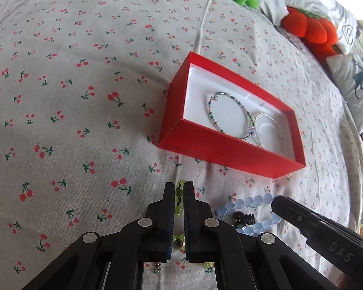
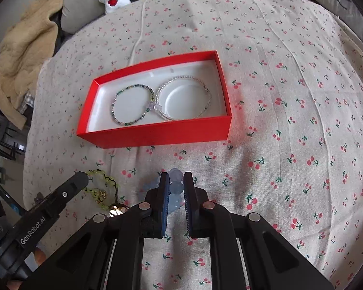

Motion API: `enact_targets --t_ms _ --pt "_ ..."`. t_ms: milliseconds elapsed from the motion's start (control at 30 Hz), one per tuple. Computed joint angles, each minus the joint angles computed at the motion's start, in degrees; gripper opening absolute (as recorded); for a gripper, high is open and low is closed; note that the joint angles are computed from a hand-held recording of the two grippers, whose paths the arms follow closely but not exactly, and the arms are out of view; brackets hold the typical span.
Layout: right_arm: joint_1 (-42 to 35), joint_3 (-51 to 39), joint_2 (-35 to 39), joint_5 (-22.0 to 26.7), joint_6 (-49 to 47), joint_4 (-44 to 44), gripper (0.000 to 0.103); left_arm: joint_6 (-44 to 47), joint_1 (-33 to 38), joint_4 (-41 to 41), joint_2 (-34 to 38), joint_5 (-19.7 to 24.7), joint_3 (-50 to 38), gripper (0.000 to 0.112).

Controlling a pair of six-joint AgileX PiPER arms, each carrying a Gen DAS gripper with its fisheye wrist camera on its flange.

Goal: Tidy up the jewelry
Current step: 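Grasp the light blue bead bracelet with the right tool while the left grasps the lime green bracelet, then carry both bracelets into the red box and release them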

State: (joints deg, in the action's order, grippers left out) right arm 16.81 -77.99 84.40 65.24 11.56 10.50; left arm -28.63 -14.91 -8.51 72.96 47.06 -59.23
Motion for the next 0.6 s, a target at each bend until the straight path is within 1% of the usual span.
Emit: enact_targets --t_ms 233,433,600 --pt "0.5 -2.4 -3.5 0.1 0.7 -1.1 0.012 -2.9 -3.3 3.6 -1.5 0.9 -2.6 0.001" --pt "-1.1 -4.6 -6.0 0.7 0.4 -0.4 0.012 -5.2 -5.3 6.8 -2.4 1.5 -5.0 0.001" --pt "-1.3 -6.7 -6.0 1.0 1.4 -0.9 0.012 -6.8 -6.3 8.3 -0.7 2.8 -9.6 0.001"
